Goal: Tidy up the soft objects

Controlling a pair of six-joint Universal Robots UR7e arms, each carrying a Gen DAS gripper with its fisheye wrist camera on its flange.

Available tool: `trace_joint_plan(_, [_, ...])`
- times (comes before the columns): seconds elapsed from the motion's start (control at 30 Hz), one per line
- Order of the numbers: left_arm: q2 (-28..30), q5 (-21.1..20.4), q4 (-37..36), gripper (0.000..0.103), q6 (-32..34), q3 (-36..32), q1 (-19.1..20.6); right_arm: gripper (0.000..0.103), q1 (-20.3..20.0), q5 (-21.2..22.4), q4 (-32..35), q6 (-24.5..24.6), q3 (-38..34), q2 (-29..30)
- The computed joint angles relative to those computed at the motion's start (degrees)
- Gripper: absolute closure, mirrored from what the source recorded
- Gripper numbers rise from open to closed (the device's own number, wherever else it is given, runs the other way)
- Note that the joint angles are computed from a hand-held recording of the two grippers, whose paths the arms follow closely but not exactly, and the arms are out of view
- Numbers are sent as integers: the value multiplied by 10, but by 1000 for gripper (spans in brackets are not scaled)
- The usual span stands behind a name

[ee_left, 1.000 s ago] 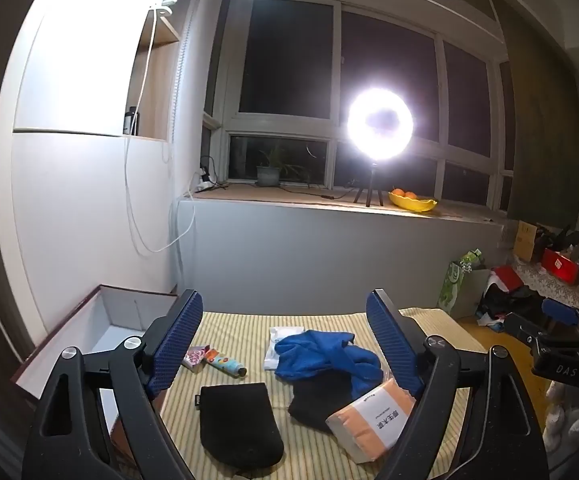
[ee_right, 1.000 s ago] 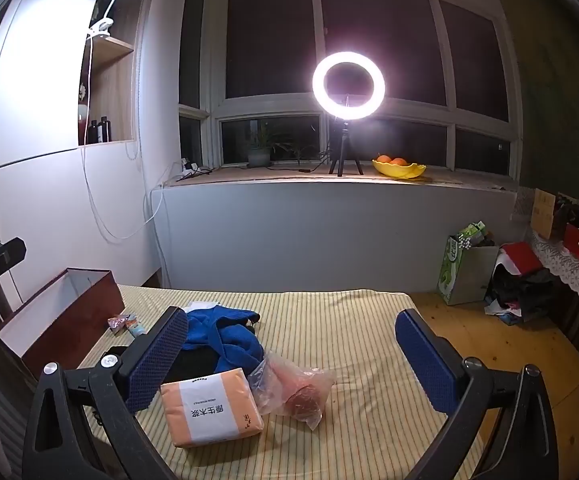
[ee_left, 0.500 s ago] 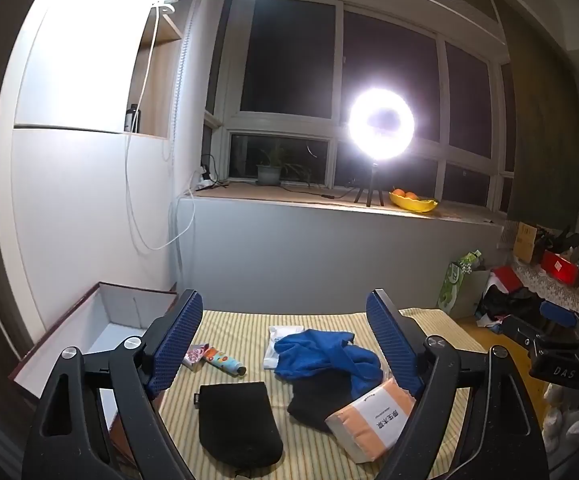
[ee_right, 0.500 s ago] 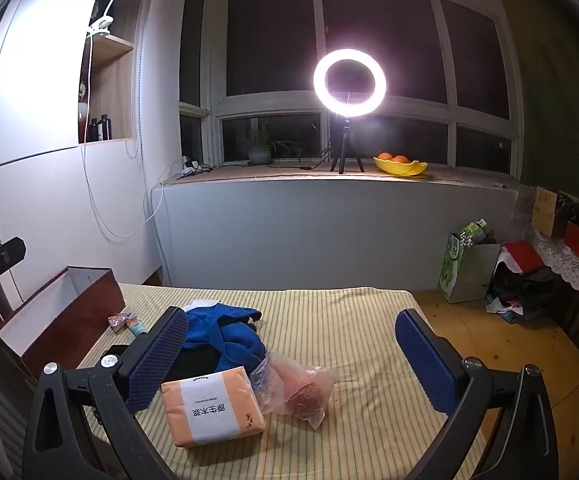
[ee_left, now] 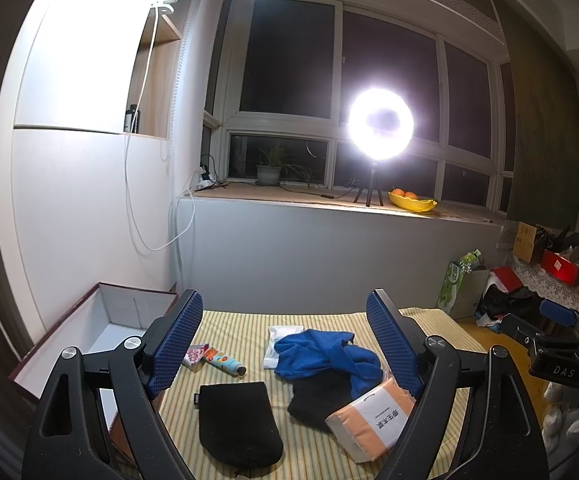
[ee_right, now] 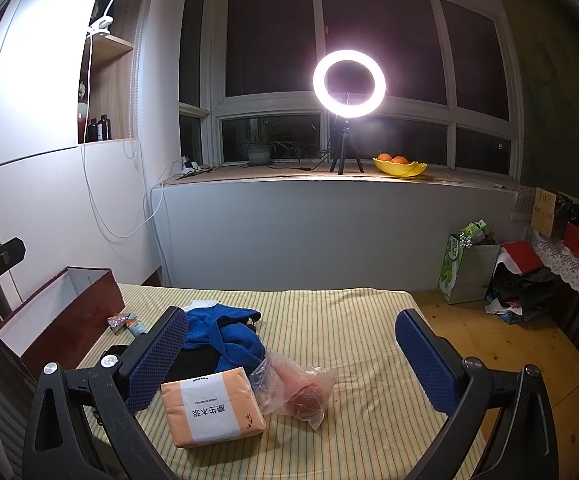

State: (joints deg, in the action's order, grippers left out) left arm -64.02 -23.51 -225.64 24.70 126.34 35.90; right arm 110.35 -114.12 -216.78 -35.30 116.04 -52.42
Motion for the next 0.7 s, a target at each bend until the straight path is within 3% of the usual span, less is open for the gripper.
trace_joint_plan(0.7, [-1,0,5,19,-3,0,0,0,-2,0,-1,2,0,2])
